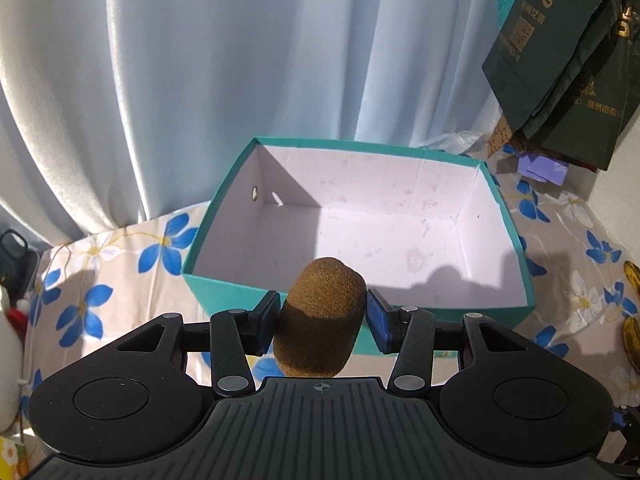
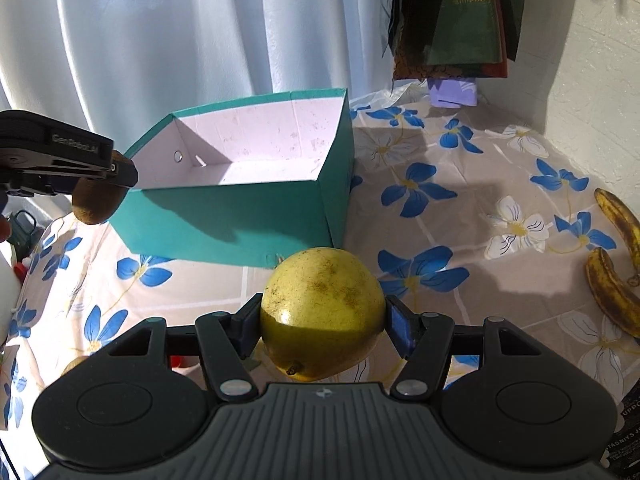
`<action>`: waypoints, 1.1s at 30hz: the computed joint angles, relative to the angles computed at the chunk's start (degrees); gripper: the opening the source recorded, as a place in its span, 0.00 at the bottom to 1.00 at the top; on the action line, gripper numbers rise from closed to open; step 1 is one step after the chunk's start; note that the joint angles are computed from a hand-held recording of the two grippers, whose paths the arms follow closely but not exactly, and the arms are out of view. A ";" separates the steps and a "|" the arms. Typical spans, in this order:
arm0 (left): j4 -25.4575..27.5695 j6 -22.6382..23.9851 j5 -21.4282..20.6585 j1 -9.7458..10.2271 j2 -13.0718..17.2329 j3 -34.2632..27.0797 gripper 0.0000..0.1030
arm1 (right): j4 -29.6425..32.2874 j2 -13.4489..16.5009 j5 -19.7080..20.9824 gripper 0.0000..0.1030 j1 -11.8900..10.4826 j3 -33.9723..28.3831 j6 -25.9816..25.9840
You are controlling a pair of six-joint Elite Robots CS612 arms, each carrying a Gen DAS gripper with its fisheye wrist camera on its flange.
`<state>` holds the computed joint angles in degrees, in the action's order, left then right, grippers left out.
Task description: Organize fruits
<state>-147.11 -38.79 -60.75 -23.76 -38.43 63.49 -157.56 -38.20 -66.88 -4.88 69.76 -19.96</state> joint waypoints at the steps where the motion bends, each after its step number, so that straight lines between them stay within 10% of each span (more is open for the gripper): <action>1: 0.07 0.08 -0.05 0.14 0.48 -0.82 0.50 | 0.02 0.14 -0.11 0.61 0.05 -0.31 0.21; 33: 15.33 -0.40 -2.28 3.55 13.23 -19.68 0.50 | -4.14 3.75 -0.46 0.61 0.83 -6.75 5.06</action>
